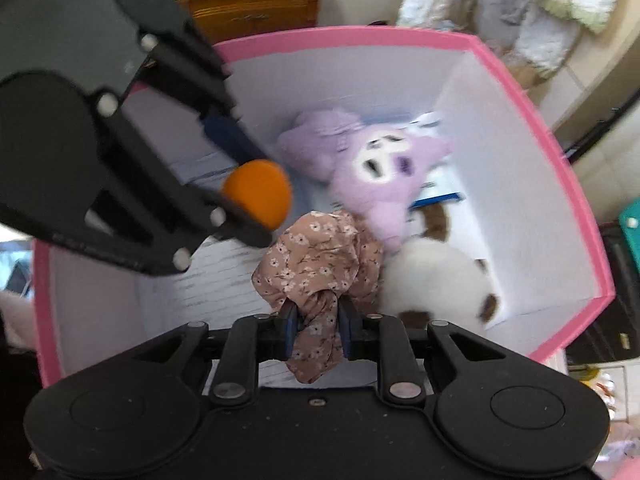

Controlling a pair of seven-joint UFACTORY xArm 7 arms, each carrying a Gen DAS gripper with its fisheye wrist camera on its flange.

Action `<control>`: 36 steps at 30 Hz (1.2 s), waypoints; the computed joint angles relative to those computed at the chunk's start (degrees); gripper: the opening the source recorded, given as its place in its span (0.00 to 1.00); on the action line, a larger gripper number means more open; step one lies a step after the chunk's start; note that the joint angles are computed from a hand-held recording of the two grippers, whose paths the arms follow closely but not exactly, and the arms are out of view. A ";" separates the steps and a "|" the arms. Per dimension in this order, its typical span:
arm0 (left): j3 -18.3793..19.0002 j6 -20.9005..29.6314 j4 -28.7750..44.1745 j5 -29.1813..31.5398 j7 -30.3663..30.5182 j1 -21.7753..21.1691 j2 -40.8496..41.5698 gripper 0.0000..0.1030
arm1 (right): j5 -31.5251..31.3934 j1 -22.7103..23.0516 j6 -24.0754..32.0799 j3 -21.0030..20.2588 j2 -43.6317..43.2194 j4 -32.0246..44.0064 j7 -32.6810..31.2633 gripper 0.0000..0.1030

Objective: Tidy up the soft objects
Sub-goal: 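Lower both items into the box and open both grippers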

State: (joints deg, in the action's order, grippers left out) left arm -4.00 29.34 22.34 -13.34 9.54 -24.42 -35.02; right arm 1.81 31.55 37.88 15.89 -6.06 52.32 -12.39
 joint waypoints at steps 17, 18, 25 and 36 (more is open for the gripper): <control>-1.23 -1.75 2.53 0.82 -1.19 -0.27 5.69 0.34 | 3.95 1.31 -6.89 -1.33 -15.25 -10.61 1.83 0.44; -1.58 -1.33 2.66 1.10 -1.56 -0.07 5.64 0.36 | 4.39 1.50 -7.05 -1.58 -15.25 -10.70 1.61 0.44; -2.75 1.14 3.52 2.04 -3.46 0.98 4.46 0.44 | 8.81 3.06 -9.69 -3.00 -14.97 -11.78 0.26 0.44; -1.13 3.58 0.52 1.20 -3.64 0.20 -4.47 0.44 | 15.69 5.60 -11.10 -4.57 -18.61 -14.82 0.71 0.44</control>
State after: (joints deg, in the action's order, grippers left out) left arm -5.13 32.91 22.85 -12.14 5.89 -24.22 -39.48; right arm 17.50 37.15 26.78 11.32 -24.67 37.50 -11.68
